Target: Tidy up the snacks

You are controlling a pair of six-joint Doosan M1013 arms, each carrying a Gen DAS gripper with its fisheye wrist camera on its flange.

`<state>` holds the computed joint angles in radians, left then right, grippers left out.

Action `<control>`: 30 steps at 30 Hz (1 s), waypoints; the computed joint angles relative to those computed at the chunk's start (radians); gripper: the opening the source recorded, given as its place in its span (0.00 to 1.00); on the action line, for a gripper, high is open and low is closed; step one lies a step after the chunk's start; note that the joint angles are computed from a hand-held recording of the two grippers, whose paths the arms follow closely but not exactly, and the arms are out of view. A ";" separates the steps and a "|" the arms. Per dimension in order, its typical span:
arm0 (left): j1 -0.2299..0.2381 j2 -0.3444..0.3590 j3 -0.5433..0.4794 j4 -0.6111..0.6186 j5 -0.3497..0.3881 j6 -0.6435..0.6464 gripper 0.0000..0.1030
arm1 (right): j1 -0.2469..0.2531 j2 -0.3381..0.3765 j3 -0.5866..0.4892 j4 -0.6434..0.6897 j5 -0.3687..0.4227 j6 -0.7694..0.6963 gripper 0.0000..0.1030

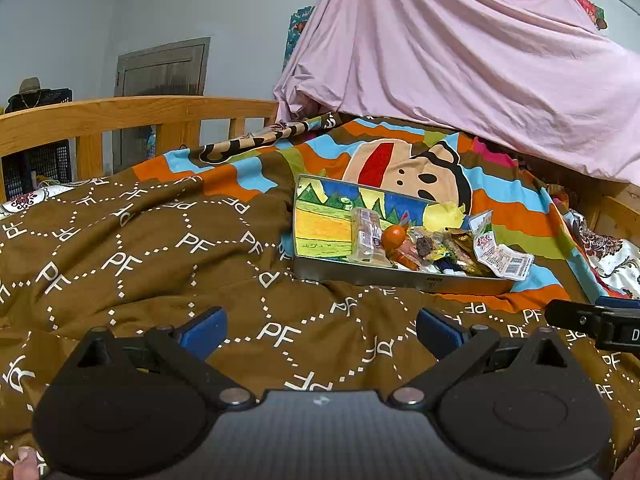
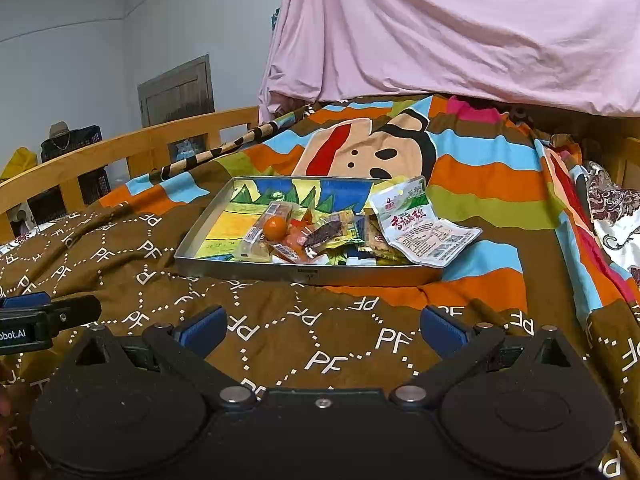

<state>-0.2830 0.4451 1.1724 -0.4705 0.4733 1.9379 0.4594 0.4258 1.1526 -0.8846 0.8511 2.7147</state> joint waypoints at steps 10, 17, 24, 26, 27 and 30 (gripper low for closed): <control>0.005 0.001 -0.001 -0.008 0.003 0.009 1.00 | 0.000 0.001 -0.001 0.000 0.001 -0.001 0.99; 0.005 0.001 -0.001 -0.009 0.002 0.011 1.00 | 0.000 0.001 -0.002 0.001 0.002 -0.002 0.99; 0.003 0.001 -0.001 -0.005 0.002 0.007 1.00 | 0.000 0.002 -0.003 0.003 0.003 -0.004 0.99; 0.004 0.001 -0.001 -0.007 0.002 0.009 1.00 | 0.000 0.002 -0.004 0.003 0.003 -0.004 0.99; 0.003 0.001 0.000 -0.006 0.001 0.008 1.00 | 0.000 0.002 -0.004 0.003 0.003 -0.004 0.99; 0.004 0.000 0.000 -0.007 0.002 0.009 1.00 | 0.000 0.002 -0.004 0.003 0.004 -0.004 0.99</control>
<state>-0.2789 0.4454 1.1720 -0.4773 0.4748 1.9465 0.4599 0.4279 1.1483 -0.8813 0.8552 2.7106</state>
